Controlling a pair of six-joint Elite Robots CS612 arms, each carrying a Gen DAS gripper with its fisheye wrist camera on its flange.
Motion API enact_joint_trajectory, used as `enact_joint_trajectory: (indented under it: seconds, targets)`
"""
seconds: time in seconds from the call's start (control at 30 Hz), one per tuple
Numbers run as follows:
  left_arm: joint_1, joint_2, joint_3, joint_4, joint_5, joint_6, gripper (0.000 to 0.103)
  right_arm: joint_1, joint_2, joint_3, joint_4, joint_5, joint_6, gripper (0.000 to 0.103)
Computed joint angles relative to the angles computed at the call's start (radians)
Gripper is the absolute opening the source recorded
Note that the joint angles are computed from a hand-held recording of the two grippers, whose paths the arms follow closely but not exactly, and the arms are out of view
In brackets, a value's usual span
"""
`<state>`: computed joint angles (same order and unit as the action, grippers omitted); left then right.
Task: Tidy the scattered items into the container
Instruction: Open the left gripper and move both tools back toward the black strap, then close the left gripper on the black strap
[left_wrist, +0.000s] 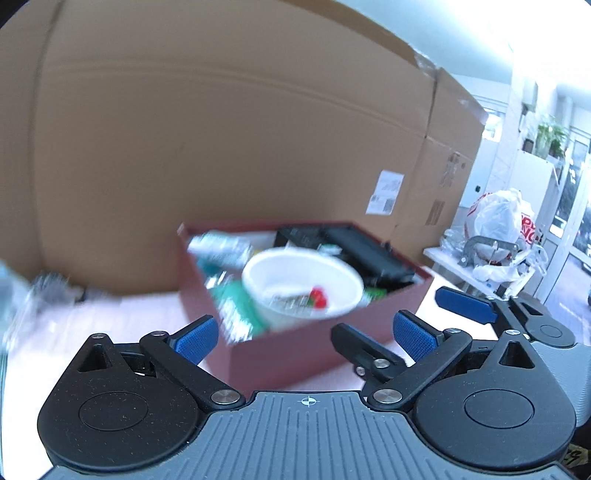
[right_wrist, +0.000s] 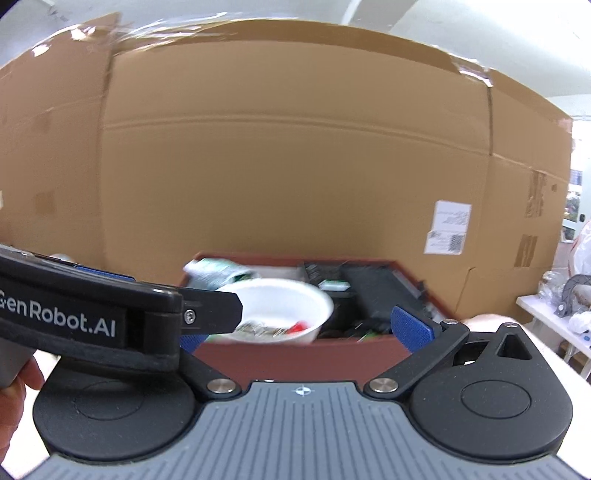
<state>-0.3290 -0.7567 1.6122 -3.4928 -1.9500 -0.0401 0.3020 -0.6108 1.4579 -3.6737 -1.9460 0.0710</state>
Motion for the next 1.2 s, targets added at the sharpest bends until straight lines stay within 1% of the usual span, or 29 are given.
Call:
enact_joint_trajectory:
  seconds: [0.07,0.13,0.23,0.37,0.5,0.63,0.77,0.83,0.87,0.93,1.0,1.03,1.07,1.1,1.13,1.2]
  targets:
    - [0.012,-0.006,0.023,0.007,-0.004,-0.018,0.103,0.012,0.002,0.005,0.011,0.018,0.002,0.103]
    - [0.025,-0.012,0.045,0.013,-0.004,-0.018,0.103,0.022,0.002,0.011,0.025,0.046,0.018,0.103]
    - [0.039,-0.017,0.072,0.007,0.026,-0.008,0.103,0.035,0.005,0.013,0.051,0.101,0.054,0.103]
    - [0.063,-0.018,0.09,0.012,0.061,-0.002,0.103,0.053,0.02,-0.01,0.103,0.144,0.058,0.103]
    - [0.079,-0.014,0.087,0.036,0.127,-0.023,0.103,0.068,0.043,-0.046,0.133,0.169,0.04,0.103]
    - [0.096,0.0,0.064,0.06,0.149,-0.023,0.103,0.084,0.062,-0.08,0.147,0.167,0.005,0.103]
    - [0.111,0.015,0.032,0.095,0.144,-0.007,0.102,0.091,0.081,-0.121,0.198,0.17,-0.013,0.103]
    - [0.118,0.021,0.012,0.123,0.125,0.011,0.096,0.093,0.09,-0.14,0.216,0.173,-0.02,0.102]
    - [0.12,0.024,0.003,0.136,0.118,0.02,0.094,0.094,0.095,-0.15,0.224,0.174,-0.024,0.101]
    - [0.122,0.032,-0.017,0.158,0.111,0.033,0.09,0.095,0.103,-0.169,0.245,0.179,-0.027,0.098]
    - [0.125,0.039,-0.036,0.18,0.101,0.043,0.086,0.094,0.109,-0.185,0.262,0.191,-0.021,0.09]
    - [0.127,0.042,-0.045,0.193,0.093,0.05,0.084,0.093,0.112,-0.193,0.269,0.199,-0.019,0.088]
    - [0.128,0.046,-0.053,0.205,0.088,0.054,0.083,0.093,0.116,-0.202,0.277,0.203,-0.018,0.084]
    - [0.128,0.048,-0.061,0.22,0.086,0.058,0.078,0.093,0.12,-0.211,0.29,0.209,-0.019,0.08]
    - [0.129,0.051,-0.069,0.239,0.082,0.062,0.071,0.093,0.122,-0.218,0.301,0.217,-0.018,0.078]
    - [0.132,0.055,-0.083,0.272,0.066,0.07,0.063,0.091,0.127,-0.233,0.327,0.238,-0.017,0.067]
